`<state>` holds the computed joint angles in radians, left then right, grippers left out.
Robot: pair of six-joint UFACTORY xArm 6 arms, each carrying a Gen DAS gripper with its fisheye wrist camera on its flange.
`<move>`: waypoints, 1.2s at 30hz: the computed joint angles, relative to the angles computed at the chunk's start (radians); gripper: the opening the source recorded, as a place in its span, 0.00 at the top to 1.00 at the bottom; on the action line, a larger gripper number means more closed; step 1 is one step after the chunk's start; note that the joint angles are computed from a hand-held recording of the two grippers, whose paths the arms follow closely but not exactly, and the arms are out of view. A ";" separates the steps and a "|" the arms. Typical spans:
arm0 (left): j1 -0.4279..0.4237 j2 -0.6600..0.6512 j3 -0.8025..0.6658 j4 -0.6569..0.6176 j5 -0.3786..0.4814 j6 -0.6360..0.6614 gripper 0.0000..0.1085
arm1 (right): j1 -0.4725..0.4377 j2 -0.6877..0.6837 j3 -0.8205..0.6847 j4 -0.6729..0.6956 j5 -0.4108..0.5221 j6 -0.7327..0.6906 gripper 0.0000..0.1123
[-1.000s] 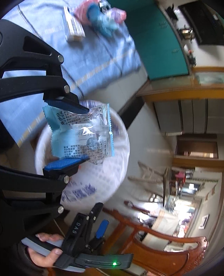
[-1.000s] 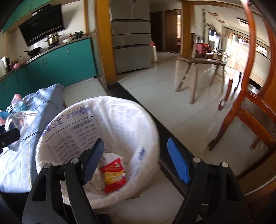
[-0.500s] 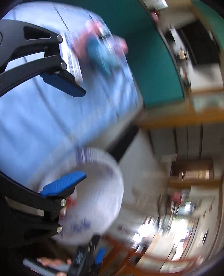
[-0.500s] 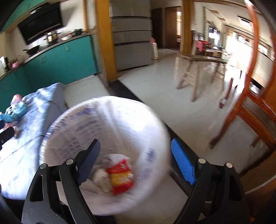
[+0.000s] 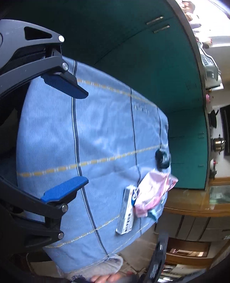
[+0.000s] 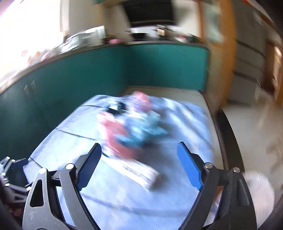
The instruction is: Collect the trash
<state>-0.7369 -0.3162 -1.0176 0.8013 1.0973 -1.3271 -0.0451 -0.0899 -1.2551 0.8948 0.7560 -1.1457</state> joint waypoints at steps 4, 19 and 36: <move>0.013 -0.106 0.087 0.014 -0.019 -0.023 0.17 | 0.163 0.071 -0.056 -0.175 -0.077 0.124 0.24; 0.062 -0.330 0.271 -0.007 -0.093 -0.035 0.16 | 0.329 0.066 0.039 -0.557 -0.169 0.443 0.86; 0.116 -0.331 0.281 -0.066 -0.117 -0.009 0.15 | 0.227 0.049 -0.020 -0.349 -0.125 0.497 0.31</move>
<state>-0.6210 -0.6467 -0.7362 0.7355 0.9808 -1.3358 0.1816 -0.0408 -1.2755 0.5457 0.6314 -0.6487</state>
